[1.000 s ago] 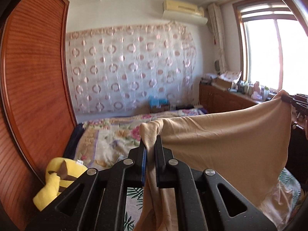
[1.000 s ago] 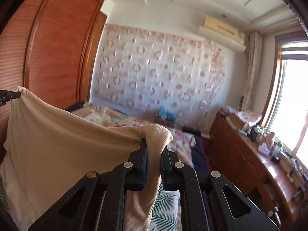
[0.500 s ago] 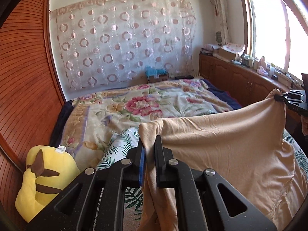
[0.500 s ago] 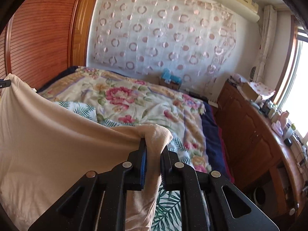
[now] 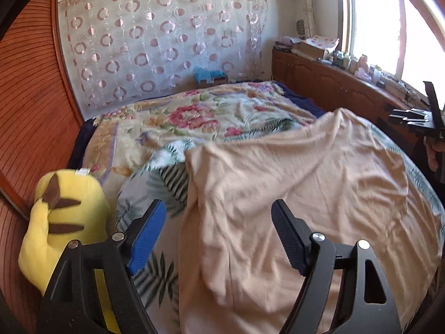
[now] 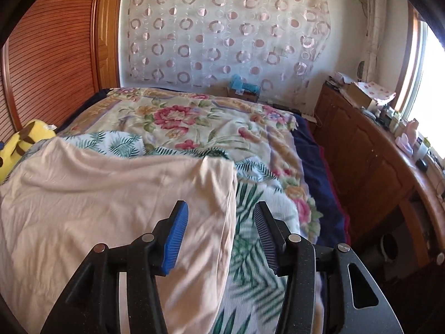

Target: Fold small clothes

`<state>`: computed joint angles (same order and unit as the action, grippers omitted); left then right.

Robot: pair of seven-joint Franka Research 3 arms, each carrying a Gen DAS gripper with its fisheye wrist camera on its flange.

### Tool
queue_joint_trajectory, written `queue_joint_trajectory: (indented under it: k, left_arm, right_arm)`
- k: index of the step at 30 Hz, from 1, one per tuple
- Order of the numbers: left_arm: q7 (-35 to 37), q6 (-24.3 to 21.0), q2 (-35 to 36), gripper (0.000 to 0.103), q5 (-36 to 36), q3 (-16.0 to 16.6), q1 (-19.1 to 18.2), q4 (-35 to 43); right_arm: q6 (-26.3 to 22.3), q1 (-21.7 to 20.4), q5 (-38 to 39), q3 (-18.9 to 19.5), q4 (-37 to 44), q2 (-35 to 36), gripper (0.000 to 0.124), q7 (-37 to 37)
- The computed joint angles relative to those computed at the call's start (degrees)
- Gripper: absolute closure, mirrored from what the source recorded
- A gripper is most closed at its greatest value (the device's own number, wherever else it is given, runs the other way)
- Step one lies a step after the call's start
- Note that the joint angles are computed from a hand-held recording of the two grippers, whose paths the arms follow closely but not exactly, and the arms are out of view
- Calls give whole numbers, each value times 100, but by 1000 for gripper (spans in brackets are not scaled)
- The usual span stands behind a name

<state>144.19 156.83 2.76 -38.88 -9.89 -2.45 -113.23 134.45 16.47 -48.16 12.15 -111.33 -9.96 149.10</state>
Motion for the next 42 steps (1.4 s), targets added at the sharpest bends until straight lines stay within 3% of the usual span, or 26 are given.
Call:
queue_joint_trajectory:
  k: [4, 9, 20, 26, 32, 41, 42]
  left_arm:
    - [88, -40, -591, 24, -117, 181, -26, -750]
    - [497, -91, -1208, 24, -675, 628, -251, -1456]
    - [496, -125, -2110, 24, -782, 1405, -572, -2703]
    - [323, -297, -2155, 27, -716, 1566, -581, -2855]
    - [506, -658, -2209, 47, -973, 1623, -528, -2892]
    - [417, -470, -1967, 47, -785, 1420, -472, -2761]
    - [427, -469, -1961, 47, -787, 1414, -474, -2758]
  right_arm:
    - [-22, 80, 185, 233, -731, -723, 72, 188]
    - [21, 85, 663, 611, -1521, -1462, 72, 367]
    - [-180, 166, 2005, 1080, -2375, -2353, 72, 162]
    - [-161, 35, 2297, 1137, -2510, -2663, 72, -18]
    - [-13, -158, 2402, 1256, -2670, -2767, 72, -41]
    - [54, -231, 2476, 1290, -2753, -2835, 72, -83]
    - [247, -414, 2420, 1425, -2678, -2625, 72, -32]
